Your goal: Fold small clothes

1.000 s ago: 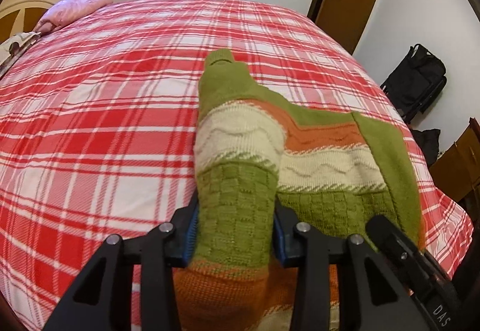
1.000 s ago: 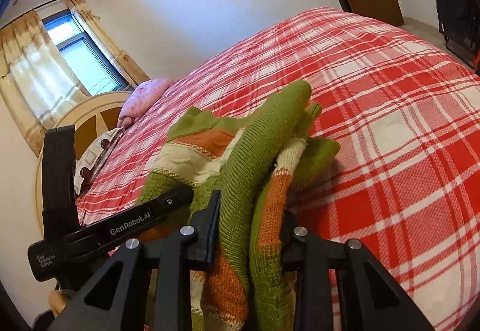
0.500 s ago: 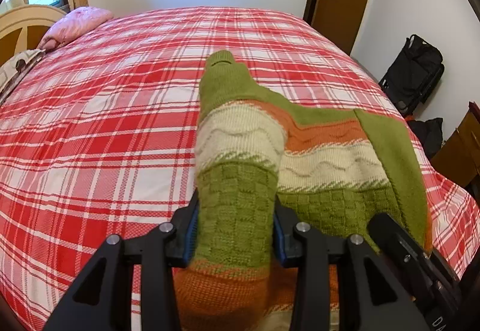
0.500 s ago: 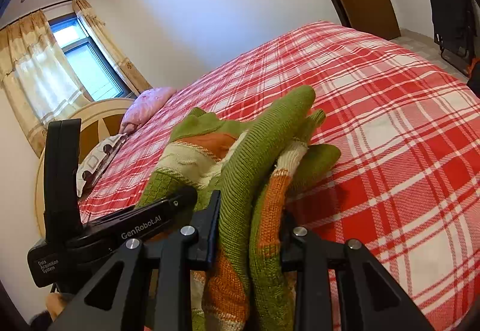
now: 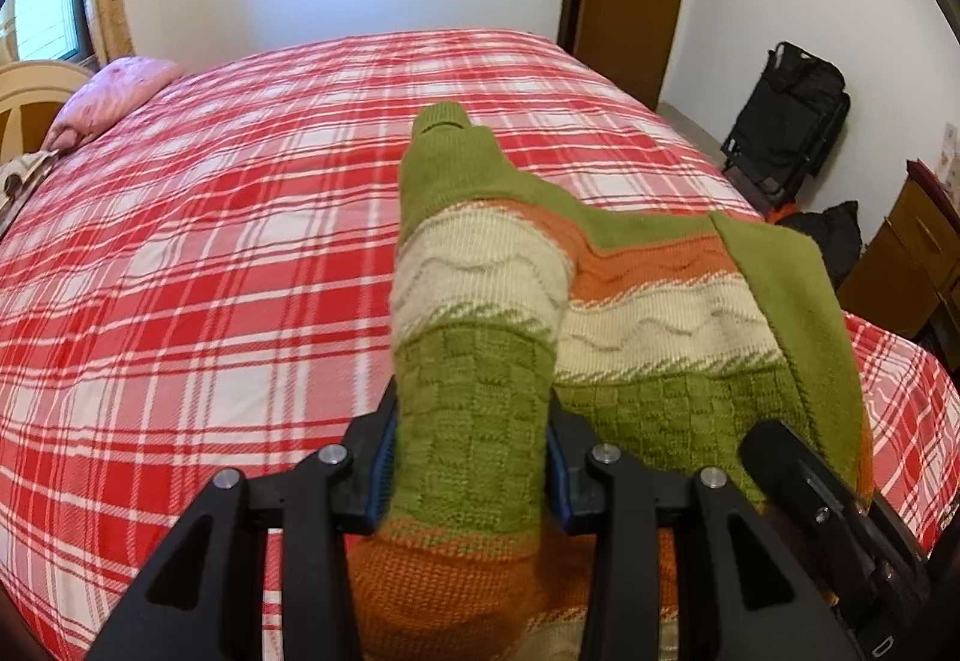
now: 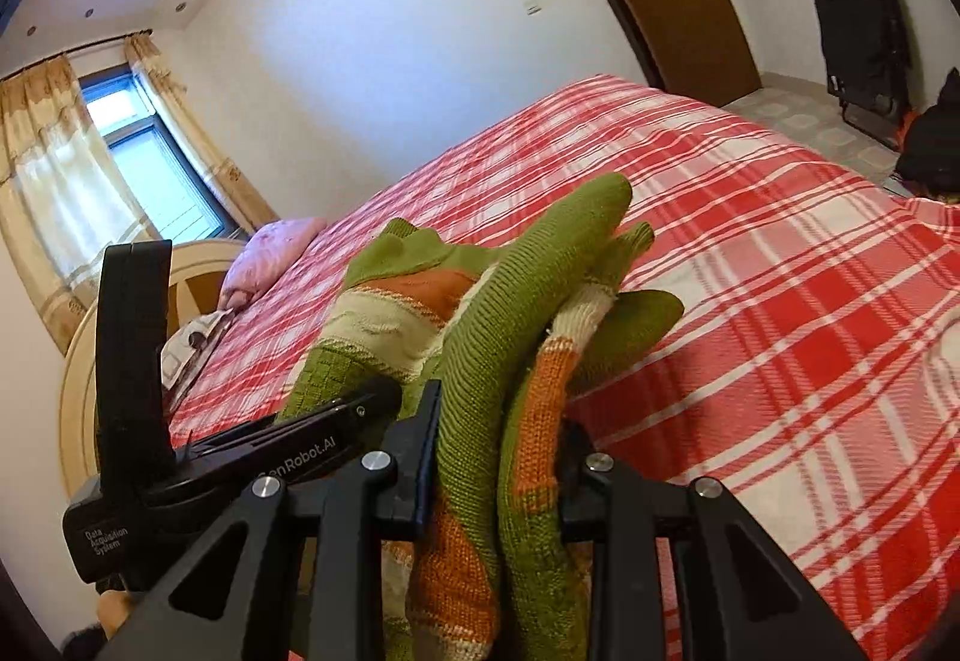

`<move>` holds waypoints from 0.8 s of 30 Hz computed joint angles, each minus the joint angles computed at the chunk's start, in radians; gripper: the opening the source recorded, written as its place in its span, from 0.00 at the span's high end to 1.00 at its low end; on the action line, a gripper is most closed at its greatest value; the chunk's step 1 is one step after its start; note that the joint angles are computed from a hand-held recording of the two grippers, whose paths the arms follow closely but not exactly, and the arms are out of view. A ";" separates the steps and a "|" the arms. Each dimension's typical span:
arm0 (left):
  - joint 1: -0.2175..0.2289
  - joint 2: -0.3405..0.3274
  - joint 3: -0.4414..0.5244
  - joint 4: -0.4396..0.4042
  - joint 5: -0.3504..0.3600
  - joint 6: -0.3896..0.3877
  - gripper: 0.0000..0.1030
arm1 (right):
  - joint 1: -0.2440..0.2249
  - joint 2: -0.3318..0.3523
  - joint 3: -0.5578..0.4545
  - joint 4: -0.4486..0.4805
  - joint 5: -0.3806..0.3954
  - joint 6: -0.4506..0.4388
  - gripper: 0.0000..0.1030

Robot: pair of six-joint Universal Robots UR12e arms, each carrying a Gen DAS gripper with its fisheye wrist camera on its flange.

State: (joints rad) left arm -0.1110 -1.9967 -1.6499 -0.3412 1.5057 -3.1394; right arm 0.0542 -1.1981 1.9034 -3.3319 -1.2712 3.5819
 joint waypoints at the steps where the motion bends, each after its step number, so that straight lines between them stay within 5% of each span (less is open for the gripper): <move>1: -0.003 -0.002 0.003 -0.001 -0.001 0.003 0.60 | -0.003 -0.003 0.003 -0.003 -0.004 0.003 0.73; 24: -0.105 -0.098 0.145 -0.009 -0.061 0.083 0.60 | -0.082 -0.028 0.041 -0.063 -0.179 0.018 0.73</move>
